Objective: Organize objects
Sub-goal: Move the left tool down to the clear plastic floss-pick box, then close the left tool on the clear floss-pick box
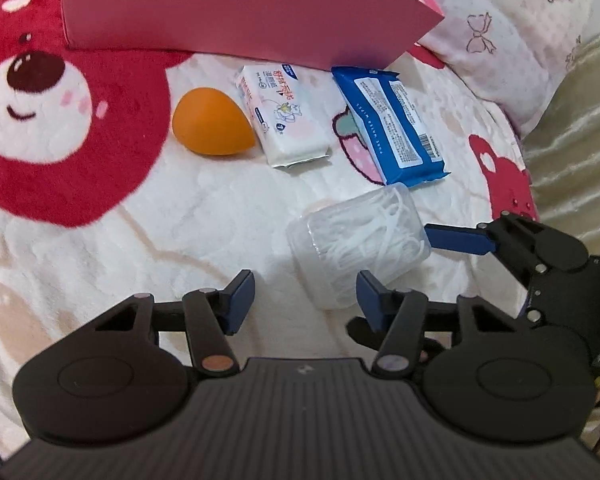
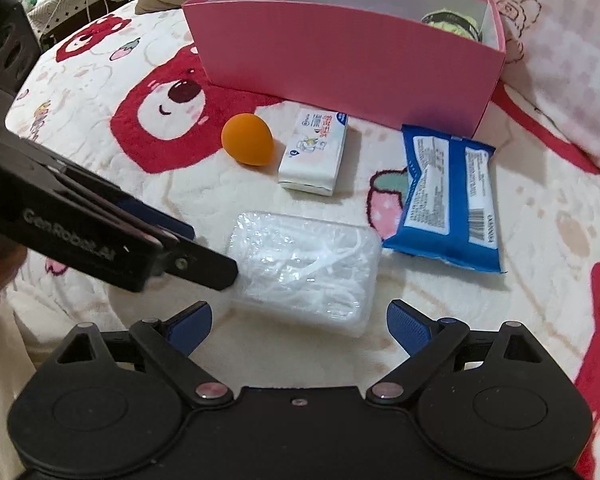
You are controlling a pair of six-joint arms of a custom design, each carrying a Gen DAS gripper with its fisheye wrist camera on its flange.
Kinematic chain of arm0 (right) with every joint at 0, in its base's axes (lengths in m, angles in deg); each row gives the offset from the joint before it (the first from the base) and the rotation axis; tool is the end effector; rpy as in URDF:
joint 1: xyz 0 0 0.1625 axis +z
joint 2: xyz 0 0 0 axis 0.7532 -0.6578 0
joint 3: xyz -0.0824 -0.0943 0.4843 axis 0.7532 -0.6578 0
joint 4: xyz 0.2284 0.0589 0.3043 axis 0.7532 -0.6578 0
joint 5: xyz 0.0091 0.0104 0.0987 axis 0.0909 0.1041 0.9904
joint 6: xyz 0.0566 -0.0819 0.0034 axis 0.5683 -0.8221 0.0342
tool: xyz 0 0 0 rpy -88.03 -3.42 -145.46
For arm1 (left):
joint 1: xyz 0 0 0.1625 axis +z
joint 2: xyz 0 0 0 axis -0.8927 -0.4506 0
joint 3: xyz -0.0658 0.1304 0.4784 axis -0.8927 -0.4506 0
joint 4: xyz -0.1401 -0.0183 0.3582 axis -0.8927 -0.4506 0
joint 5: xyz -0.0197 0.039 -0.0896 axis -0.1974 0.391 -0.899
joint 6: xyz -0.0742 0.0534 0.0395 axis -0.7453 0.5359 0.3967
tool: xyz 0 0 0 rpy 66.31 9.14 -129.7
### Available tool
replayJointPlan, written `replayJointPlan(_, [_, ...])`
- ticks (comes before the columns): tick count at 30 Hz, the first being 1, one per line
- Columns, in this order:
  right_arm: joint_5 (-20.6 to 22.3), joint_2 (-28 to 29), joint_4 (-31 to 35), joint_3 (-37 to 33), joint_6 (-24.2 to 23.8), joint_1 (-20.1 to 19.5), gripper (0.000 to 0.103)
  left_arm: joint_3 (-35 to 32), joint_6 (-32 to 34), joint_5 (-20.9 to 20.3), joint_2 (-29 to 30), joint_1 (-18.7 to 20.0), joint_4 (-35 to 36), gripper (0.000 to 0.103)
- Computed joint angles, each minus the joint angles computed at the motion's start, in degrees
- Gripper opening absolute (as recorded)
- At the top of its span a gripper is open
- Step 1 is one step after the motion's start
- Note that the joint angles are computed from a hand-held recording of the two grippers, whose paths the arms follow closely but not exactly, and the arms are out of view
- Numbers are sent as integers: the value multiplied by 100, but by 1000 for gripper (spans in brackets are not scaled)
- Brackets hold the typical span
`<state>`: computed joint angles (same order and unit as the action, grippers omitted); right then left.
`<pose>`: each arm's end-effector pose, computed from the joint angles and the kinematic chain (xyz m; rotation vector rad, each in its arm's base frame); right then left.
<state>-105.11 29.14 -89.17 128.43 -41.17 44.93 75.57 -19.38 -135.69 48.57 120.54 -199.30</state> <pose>0.1351 -0.7634 0.2912 0.6998 -2.3805 0.4404 -0.3145 -0.7980 0.0568 0.3292 2.8660 -0.4624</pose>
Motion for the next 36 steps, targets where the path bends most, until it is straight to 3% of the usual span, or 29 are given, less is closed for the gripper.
replayJointPlan(4, [-77, 111, -337, 13, 75, 31, 92, -60, -26, -112, 38, 19, 11, 47])
replayJointPlan(9, [-279, 235, -604, 36, 101, 85, 93, -193, -295, -415, 107, 92, 158, 47])
replayJointPlan(14, [-279, 244, -795, 103, 214, 75, 94, -187, -350, -464, 133, 100, 33, 47])
replayJointPlan(19, [-351, 342, -939, 80, 260, 74, 96, -151, -250, -276, 171, 96, -407, 38])
replayJointPlan(22, [-385, 393, -956, 29, 387, 85, 98, -299, -417, -389, 206, 161, -323, 35])
replayJointPlan(26, [-434, 442, -1010, -3, 477, 80, 97, -241, -750, -740, 182, 232, -243, 37])
replayJointPlan(31, [-669, 508, -1084, -5, 590, 108, 95, -185, -644, -542, 189, 144, -287, 40])
replayJointPlan(36, [-657, 461, -1108, 46, 645, 123, 94, -150, -647, -611, 171, 163, -352, 39])
